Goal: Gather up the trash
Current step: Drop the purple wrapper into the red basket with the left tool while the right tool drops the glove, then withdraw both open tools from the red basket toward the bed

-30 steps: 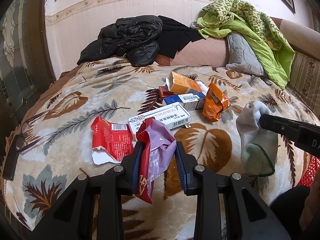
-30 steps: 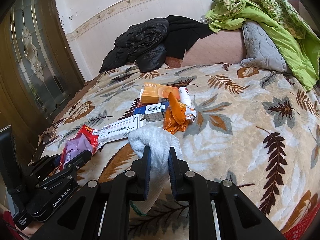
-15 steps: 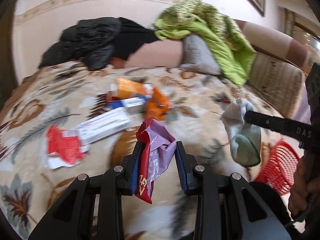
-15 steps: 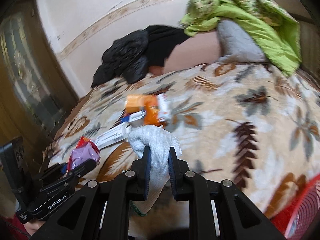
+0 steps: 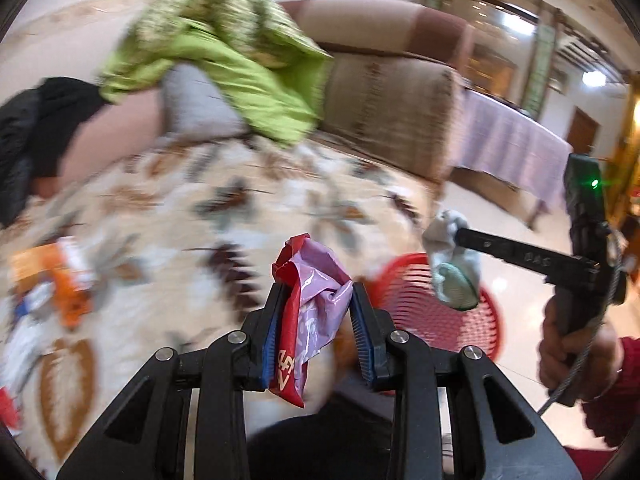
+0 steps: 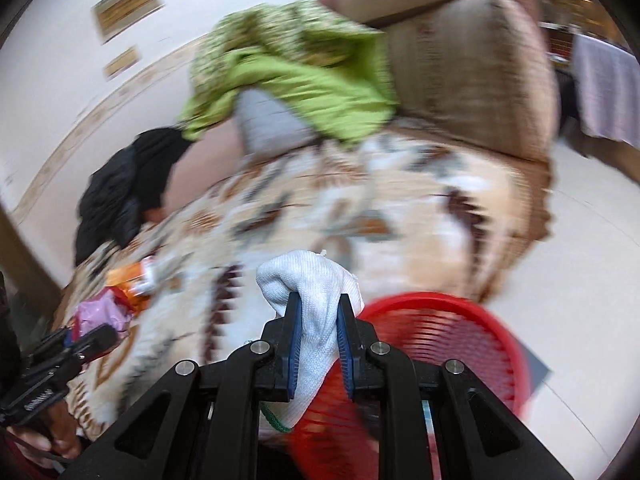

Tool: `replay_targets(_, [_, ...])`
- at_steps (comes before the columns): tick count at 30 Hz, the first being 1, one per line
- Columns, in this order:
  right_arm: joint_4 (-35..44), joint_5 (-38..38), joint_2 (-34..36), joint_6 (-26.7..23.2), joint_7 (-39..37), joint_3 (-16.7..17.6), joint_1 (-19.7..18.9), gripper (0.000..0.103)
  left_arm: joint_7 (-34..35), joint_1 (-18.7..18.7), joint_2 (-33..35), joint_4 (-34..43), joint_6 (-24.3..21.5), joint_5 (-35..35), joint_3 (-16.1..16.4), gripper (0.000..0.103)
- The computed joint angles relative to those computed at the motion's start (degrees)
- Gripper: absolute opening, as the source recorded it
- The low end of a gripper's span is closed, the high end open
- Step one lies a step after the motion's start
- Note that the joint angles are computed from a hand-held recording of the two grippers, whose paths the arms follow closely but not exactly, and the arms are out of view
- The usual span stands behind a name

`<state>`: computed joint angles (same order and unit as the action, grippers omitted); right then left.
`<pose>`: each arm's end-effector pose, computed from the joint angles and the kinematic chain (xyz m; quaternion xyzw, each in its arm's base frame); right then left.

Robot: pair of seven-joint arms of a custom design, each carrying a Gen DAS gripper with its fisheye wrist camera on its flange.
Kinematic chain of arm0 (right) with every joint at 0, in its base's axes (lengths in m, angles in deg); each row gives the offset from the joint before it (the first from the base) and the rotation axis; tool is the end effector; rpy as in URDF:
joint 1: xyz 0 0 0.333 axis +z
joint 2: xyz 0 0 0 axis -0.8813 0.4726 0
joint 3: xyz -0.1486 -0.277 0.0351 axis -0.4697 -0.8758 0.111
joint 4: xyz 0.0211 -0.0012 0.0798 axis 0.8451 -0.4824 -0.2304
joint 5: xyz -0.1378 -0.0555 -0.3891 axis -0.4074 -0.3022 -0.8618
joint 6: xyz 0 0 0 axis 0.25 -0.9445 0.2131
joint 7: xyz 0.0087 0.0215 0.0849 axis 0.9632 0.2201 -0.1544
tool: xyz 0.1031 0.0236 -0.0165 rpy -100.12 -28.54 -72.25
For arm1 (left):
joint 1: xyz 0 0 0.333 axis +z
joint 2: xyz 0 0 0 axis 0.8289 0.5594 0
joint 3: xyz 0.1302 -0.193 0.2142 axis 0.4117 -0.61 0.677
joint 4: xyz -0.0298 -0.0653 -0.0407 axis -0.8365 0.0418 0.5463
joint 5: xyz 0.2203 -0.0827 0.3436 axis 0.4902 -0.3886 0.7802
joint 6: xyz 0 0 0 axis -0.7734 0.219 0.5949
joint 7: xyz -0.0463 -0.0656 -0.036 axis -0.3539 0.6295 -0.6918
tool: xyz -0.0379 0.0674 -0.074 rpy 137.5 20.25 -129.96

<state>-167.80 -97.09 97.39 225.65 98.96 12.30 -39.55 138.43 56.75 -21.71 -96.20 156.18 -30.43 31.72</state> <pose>0.6411 0.2749 0.5093 -0.4713 0.7683 -0.2390 0.3611 0.7375 -0.1625 0.5089 -0.3700 0.8211 -0.4265 0.0841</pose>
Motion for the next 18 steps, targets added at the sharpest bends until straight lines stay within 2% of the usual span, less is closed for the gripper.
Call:
replay_targets(3, [-3.9,-1.4,-3.1,-0.9,1.9,-0.3,-0.4,0.020,-1.4,-2.1,2.3,3.6,-4.4,2.2,-0.8,0.031])
replay_targets(7, [-6.1,-0.8,-4.4,-1.8,2.7,0.6,-1.9,0.021,-3.5,-4.9,5.2,7.5,-6.5,4.6,-1.3,0.032])
replay_targets(8, [-6.6,-0.4,-4.6,-2.2,2.5,0.7,-2.2,0.025,-5.1,-5.7,6.7,9.6,-8.1,5.4,-1.4,0.032])
replay_targets(9, [-6.8,-0.1,-4.7,-2.8,2.5,0.8,-2.5,0.031,-5.8,-5.7,7.5,10.8,-9.4,5.4,-1.6,0.036])
replay_targets(10, [-7.1,0.4,-5.0,-3.2,2.6,0.9,-2.8,0.034,-7.1,-5.9,8.9,12.8,-11.2,5.5,-1.9,0.052])
replay_targets(12, [-8.2,-1.4,-6.1,-3.7,4.3,0.9,-2.9,0.050,-9.3,-6.2,10.3,14.6,-12.7,6.0,-1.9,0.076])
replay_targets(15, [-8.5,-5.2,-7.4,-5.5,6.3,1.4,-3.0,0.051,-9.9,-5.7,10.7,14.9,-12.5,5.6,-2.2,0.076])
replay_targets(18, [-7.3,-5.3,-6.7,-5.2,5.6,1.9,-3.5,0.051,-11.6,-5.2,10.7,15.3,-11.9,5.8,-1.7,0.076])
